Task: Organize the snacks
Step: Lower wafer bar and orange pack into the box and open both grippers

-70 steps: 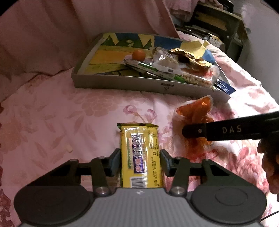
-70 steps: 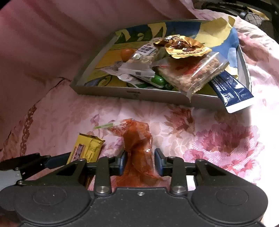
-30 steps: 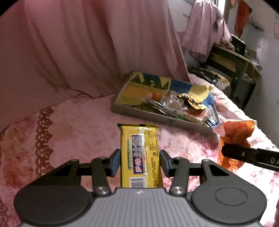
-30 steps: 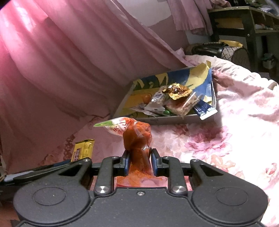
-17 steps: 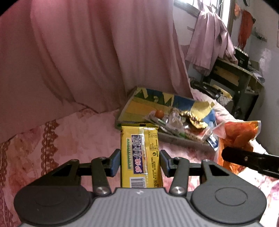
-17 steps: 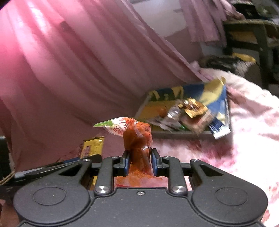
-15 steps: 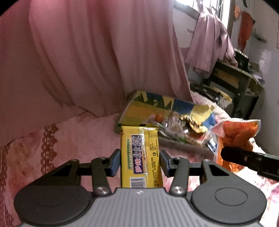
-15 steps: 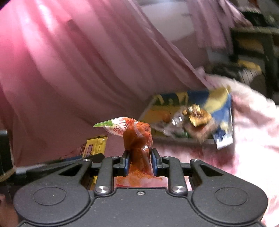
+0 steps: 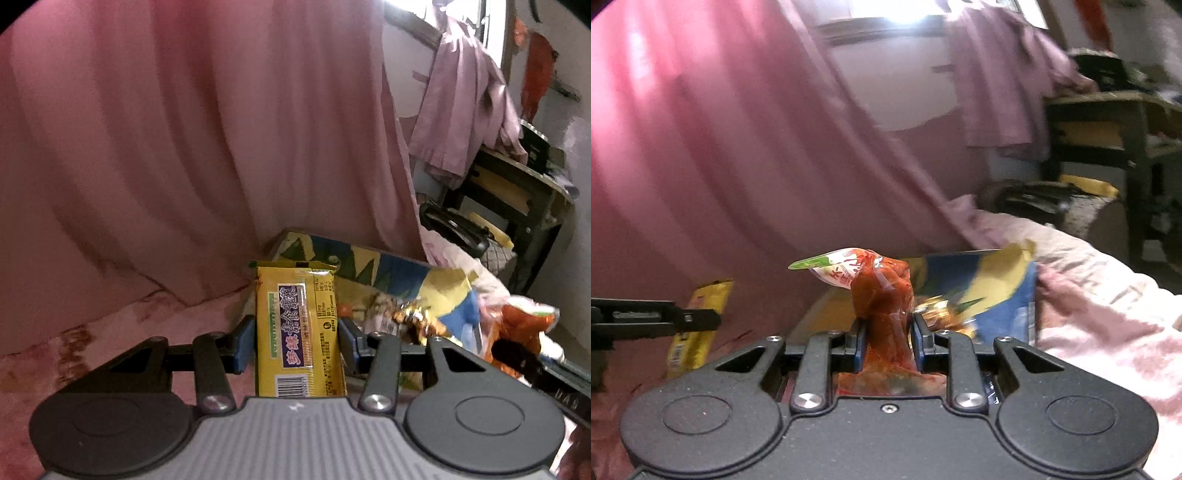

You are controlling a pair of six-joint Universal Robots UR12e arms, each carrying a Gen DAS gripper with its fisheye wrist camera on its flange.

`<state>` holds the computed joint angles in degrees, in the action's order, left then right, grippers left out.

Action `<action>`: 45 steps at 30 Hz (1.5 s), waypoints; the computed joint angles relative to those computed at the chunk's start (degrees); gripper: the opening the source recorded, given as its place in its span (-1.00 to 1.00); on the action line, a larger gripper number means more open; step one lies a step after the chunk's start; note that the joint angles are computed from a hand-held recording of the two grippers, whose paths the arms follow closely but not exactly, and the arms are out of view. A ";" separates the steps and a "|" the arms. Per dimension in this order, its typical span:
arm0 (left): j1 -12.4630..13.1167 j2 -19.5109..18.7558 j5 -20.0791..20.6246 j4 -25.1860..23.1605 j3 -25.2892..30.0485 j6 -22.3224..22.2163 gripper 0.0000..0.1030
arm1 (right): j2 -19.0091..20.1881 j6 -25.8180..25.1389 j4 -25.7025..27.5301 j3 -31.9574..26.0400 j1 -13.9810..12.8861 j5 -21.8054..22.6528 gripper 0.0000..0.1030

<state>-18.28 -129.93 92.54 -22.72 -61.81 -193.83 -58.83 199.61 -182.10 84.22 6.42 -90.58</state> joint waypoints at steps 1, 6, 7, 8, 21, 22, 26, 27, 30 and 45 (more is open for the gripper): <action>-0.02 -1.44 -0.36 -1.65 2.56 -0.23 0.01 | 0.43 0.43 -0.01 -0.47 -0.30 -0.66 -0.49; -0.49 -7.93 -0.48 -6.81 13.08 1.25 0.01 | 3.34 -1.54 1.96 -4.83 -0.80 -5.71 -0.49; -0.56 -9.03 -0.59 -7.85 14.86 1.67 0.01 | 4.01 -2.29 2.40 -5.80 -0.92 -6.53 -0.49; -0.66 -10.38 -0.72 -9.50 17.14 2.07 0.01 | 4.66 -3.05 3.09 -6.73 -1.02 -7.29 -0.49; -1.66 -20.61 3.88 -25.76 34.50 4.49 0.01 | 8.66 0.75 16.82 -13.25 -3.04 -5.03 -0.48; -1.68 -20.71 3.99 -25.89 34.56 4.41 0.01 | 8.81 0.87 16.92 -13.36 -3.07 -4.66 -0.48; -1.94 -21.38 4.23 -26.93 35.29 3.73 0.01 | 9.16 1.27 17.28 -13.72 -3.17 -3.24 -0.46; -2.09 -21.45 4.86 -26.65 35.17 3.70 0.01 | 9.23 1.45 17.37 -13.79 -3.20 -3.03 -0.46; -2.25 -21.68 5.18 -26.73 35.46 3.80 0.02 | 9.37 1.69 18.06 -14.00 -3.23 -2.53 -0.44; -3.10 -20.67 8.01 -26.04 34.13 4.96 0.54 | 9.10 1.40 15.29 -13.28 -2.81 -1.72 -0.10</action>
